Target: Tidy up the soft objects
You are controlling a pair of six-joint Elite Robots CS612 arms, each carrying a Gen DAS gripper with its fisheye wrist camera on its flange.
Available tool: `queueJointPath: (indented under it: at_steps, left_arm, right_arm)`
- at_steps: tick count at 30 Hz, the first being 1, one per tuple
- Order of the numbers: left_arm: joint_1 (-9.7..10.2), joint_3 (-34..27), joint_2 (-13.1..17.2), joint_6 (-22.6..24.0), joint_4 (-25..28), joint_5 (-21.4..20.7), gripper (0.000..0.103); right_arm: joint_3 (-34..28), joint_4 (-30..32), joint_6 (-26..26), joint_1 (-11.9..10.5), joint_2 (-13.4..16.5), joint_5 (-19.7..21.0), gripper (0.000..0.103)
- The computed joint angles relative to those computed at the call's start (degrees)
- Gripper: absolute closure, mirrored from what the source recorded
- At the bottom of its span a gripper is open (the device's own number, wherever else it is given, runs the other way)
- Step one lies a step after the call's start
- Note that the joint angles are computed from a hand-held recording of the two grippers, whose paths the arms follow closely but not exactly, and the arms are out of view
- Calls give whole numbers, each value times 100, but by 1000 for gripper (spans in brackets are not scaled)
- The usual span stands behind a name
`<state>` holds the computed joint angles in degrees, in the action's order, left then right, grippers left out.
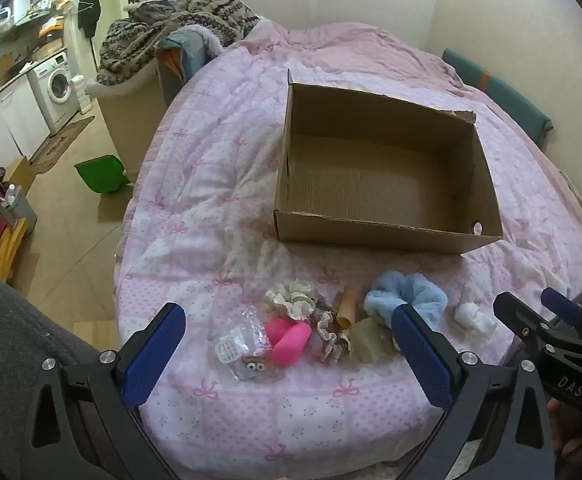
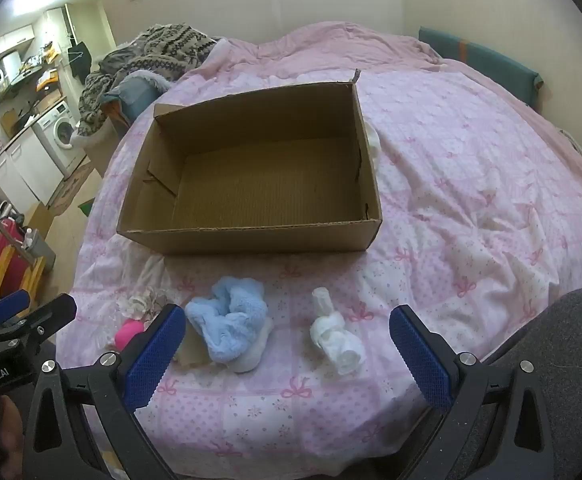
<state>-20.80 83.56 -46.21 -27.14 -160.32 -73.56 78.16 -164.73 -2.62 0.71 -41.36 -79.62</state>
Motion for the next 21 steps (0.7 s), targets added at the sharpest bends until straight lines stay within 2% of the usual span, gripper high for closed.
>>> queueJointPath:
  at_steps: [21]
  left_arm:
    - [32,-11,2,-63,4,-99,0]
  right_arm:
    - [-13,16,-8,-8,4,-4,0]
